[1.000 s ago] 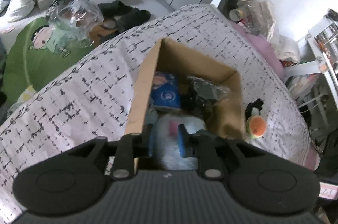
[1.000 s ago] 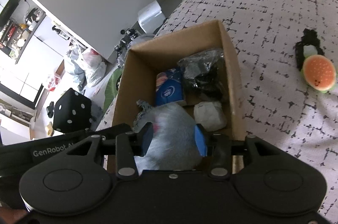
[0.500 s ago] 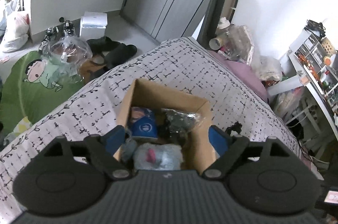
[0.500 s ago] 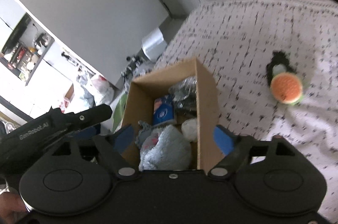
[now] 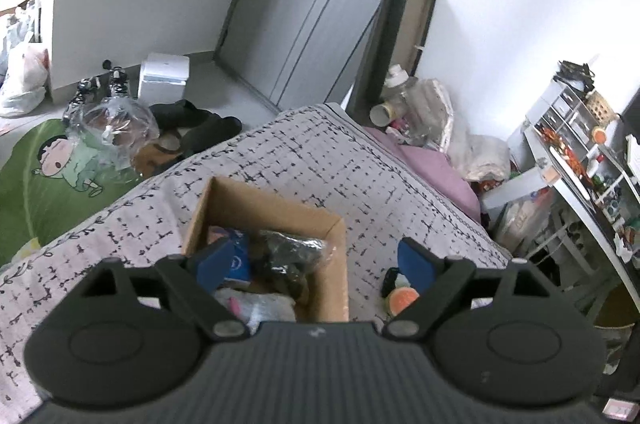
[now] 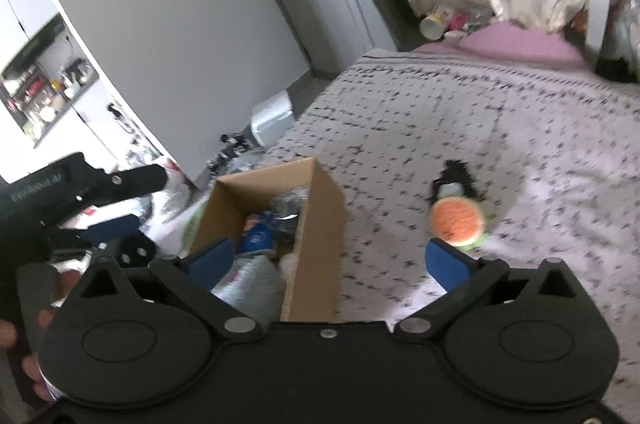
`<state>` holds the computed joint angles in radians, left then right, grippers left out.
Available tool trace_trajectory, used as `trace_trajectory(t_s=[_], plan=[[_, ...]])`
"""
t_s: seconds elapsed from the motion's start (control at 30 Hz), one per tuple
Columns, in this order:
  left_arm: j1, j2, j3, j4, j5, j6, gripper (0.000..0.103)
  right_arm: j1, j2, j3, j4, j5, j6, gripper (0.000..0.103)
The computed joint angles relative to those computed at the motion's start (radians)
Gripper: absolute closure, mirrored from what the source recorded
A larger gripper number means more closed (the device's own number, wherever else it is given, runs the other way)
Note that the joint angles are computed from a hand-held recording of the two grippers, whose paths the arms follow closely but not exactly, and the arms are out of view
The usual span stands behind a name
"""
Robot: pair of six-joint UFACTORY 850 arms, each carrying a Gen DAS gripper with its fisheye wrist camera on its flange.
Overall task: Organize soft objects
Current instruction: 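Move both tools from the box toward the orange burger plush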
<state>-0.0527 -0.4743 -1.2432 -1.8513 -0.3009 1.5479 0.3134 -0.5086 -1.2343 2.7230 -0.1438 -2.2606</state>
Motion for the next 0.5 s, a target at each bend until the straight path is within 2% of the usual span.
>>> trace_trajectory(t_s=[0.03,0.2,0.3,0.5], plan=[[-0.004,0.0,0.0,-0.004,0.003,0.006,0.014,-0.001,0.005,0.006,0.046,0.006,-0.054,0.0],[-0.019,0.0,0.001,-0.006,0.018,0.02,0.014,-0.017,0.023,0.042,0.058,-0.004,-0.083,0.0],[-0.029,-0.003,-0.005,0.048,0.03,-0.025,0.013,-0.024,0.031,0.061,0.125,-0.005,-0.164,0.0],[-0.047,-0.005,-0.007,0.08,0.022,-0.021,0.013,-0.044,0.049,0.103,0.113,-0.033,-0.179,0.0]])
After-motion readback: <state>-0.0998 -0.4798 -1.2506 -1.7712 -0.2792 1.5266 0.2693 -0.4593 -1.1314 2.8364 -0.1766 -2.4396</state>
